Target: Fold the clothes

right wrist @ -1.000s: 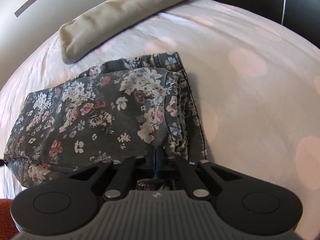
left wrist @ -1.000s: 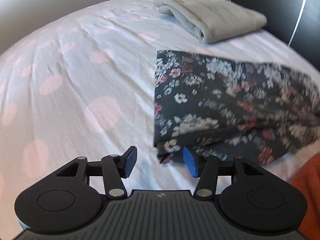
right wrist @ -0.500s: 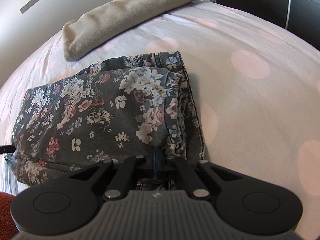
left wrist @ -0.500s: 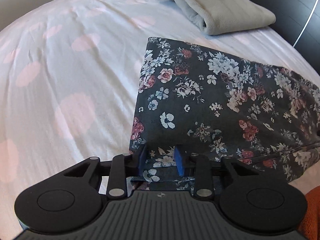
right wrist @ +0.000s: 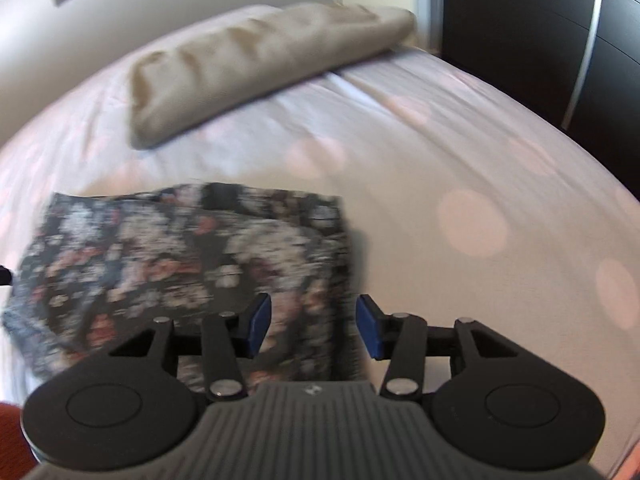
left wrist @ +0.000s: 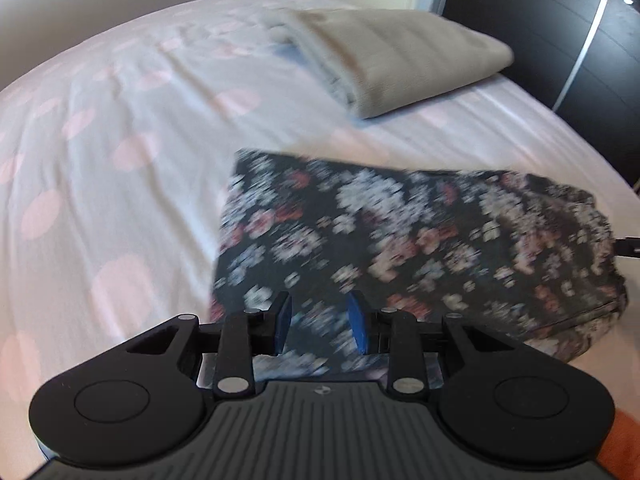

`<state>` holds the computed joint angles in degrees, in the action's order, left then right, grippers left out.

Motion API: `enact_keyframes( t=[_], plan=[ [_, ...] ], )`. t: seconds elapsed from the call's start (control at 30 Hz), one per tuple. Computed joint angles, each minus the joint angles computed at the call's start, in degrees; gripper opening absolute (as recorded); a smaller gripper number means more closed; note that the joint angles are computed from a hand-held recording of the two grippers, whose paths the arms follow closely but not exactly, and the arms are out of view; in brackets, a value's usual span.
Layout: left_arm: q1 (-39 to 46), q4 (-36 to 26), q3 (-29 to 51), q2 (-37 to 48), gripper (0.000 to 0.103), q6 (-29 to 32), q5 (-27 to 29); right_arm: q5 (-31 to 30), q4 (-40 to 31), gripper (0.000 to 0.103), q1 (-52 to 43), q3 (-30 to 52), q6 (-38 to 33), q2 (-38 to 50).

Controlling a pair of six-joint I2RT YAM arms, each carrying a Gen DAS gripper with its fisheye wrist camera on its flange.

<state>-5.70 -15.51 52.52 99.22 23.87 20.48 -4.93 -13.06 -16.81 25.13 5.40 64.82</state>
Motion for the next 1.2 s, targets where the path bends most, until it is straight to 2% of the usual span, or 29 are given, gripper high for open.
enact_keyframes(
  t=[0.03,0.1,0.13,0.17,0.2,0.3,0.37,0.47,0.63,0.73,0.9,1.1,1.2],
  plan=[
    [-1.7,-0.1,1.0,0.7,0.027,-0.2,-0.4,0.4,0.6,0.049,-0.1,0.0,0.2,0.5],
    [-5.5,0.2,2.9,2.7,0.025,-0.9,-2.2,1.2,1.8,0.038,-0.3,0.1,0.7,1.6],
    [-7.2,0.4,4.1,4.0,0.024,-1.6,-3.0,1.1,2.5,0.029,-0.3,-0.2,0.5,1.9],
    [-8.7,0.3,5.5,5.6,0.023,-2.3,-3.0,0.9,3.2,0.024,-0.3,-0.4,0.3,2.3],
    [-10.0,0.2,7.1,7.3,0.022,-3.0,-2.4,0.1,3.9,0.024,-0.8,-0.5,-0.2,3.0],
    [-14.0,0.8,11.5,12.6,0.021,-5.6,-1.6,-2.0,6.3,0.029,-2.2,-0.3,-0.2,5.6],
    [-16.6,1.8,14.0,15.7,0.021,-7.1,-2.4,-3.3,7.9,0.058,-3.1,-0.1,-0.2,7.3],
    [-19.1,1.4,19.0,20.9,0.021,-8.7,-3.5,-4.0,8.4,0.058,-3.8,1.7,-2.0,11.3],
    [-20.0,0.6,24.4,25.9,0.020,-9.0,-4.5,-9.8,10.7,0.059,-7.0,5.4,-3.3,20.2],
    [-20.2,1.0,25.0,26.6,0.019,-8.8,-4.8,-13.4,13.5,0.067,-8.1,7.1,-2.2,26.0],
    [-19.8,3.3,22.2,24.9,0.019,-8.6,-4.2,-15.7,14.7,0.069,-9.0,7.9,-2.1,28.4],
    [-18.6,3.6,13.5,16.2,0.019,-6.9,-1.5,-17.9,9.0,0.069,-11.0,7.6,-5.4,25.9],
    [-17.6,1.0,10.4,12.2,0.019,-5.9,-1.2,-20.2,7.0,0.068,-13.4,6.4,-6.8,24.6]
  ],
)
